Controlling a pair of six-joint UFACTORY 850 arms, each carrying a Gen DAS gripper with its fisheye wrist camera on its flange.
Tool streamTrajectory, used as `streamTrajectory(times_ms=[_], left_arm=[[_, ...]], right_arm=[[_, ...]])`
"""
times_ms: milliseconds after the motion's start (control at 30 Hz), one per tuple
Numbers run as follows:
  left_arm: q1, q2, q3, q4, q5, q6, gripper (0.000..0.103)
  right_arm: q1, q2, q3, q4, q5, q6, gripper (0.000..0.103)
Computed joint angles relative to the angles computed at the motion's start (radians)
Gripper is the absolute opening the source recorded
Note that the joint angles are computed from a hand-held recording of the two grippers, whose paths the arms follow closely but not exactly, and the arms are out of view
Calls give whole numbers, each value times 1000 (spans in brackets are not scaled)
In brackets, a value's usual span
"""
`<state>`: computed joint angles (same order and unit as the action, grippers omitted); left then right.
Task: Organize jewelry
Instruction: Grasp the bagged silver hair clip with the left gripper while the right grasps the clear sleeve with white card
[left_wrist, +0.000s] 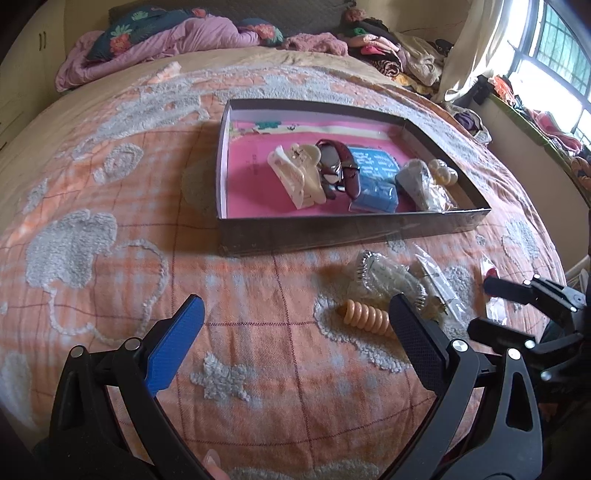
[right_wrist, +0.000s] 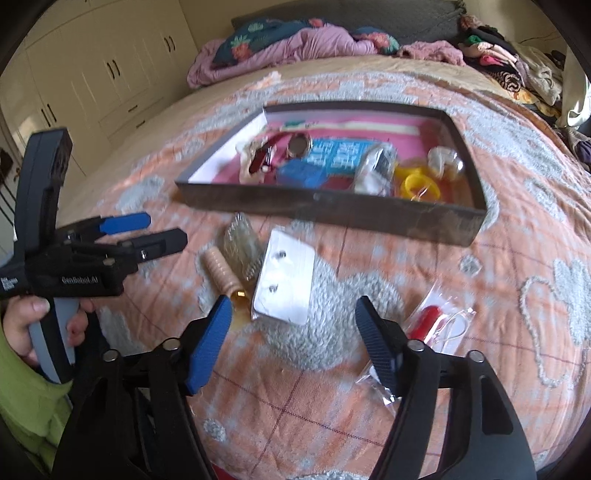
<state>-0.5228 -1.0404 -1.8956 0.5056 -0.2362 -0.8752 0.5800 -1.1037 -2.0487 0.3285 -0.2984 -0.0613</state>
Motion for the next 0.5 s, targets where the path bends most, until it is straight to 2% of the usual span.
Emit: streamTrajectory(times_ms=[200,400,500], left_arm=[[7,-22,-33,-134,-1,132,93],[12,-43,-70,-293,-11,287,93],[13,-54,-90,-379,-14,373,93]], right_arm=[[-1,-32,-37,21,-36,-20,59],[-6,-41,-43,9,-30,4,35],[-13,-41,-42,-7,-14,36,29]])
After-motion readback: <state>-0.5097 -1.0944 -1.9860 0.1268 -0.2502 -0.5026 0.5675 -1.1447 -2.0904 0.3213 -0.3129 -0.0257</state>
